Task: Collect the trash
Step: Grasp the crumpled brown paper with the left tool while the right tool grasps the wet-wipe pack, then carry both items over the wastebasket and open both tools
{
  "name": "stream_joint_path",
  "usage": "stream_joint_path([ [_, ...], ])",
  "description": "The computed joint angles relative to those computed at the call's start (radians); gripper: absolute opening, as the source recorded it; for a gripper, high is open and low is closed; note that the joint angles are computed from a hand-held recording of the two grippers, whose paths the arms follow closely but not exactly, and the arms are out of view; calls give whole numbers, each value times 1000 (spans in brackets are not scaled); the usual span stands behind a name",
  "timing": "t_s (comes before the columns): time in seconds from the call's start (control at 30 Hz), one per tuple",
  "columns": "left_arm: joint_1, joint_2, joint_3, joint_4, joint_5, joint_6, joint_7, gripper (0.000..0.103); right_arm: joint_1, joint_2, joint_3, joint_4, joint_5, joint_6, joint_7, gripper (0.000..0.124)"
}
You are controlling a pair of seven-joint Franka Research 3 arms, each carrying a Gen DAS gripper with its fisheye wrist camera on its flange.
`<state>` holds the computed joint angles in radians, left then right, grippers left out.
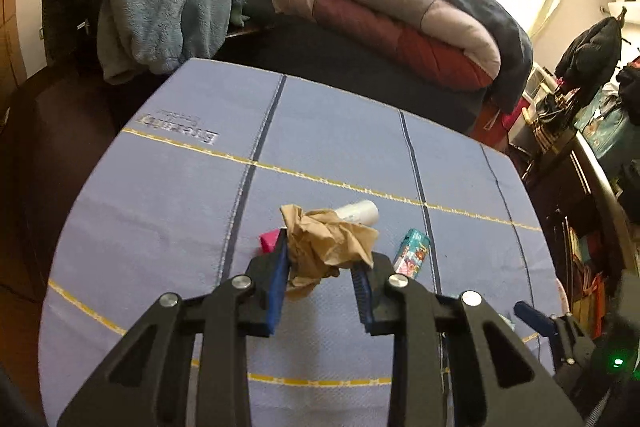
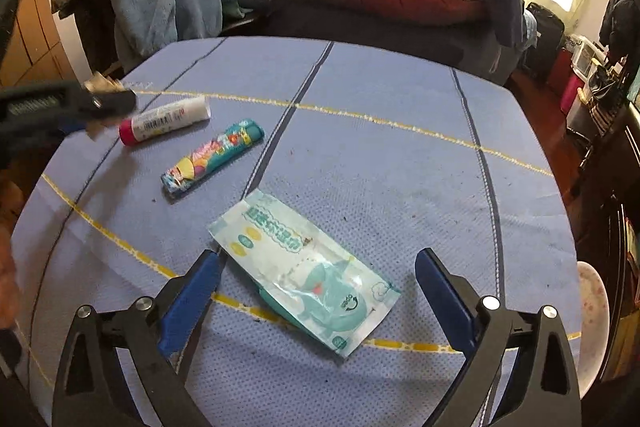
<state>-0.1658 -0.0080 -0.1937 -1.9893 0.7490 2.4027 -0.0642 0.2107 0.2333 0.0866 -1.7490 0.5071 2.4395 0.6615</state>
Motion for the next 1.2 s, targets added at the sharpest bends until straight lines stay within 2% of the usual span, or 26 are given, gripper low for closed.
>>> stream_joint_path([
  [0.1,-1,-12,-1,-14,-5,32,7,30,-8,-4,3,-5,22,-15,-15,83],
  [0.17,2,-27,-1,-38,-10,79,-4,30,-11,-16,5,-13,35,-28,-38,62],
  [0.23,6,-41,-4,-55,-10,96,-17,30,-5,-27,3,-21,26,-28,-43,61],
  [0.33,7,-58,-14,-62,-3,70,-33,31,-6,-36,0,-31,39,-29,-56,57],
  [0.4,7,-70,-20,-64,-1,45,-37,31,-14,-37,-3,-22,60,-57,-53,57],
  [0.7,-2,-101,-46,-42,13,-69,-29,32,-37,-73,-19,-24,129,-80,-56,57],
  [0.97,-39,-78,-72,44,49,-167,2,34,-70,-113,-45,-30,185,-98,-54,57],
  [1.2,-88,-13,-83,162,97,-206,32,34,-110,-152,-76,-33,255,-116,-81,57],
])
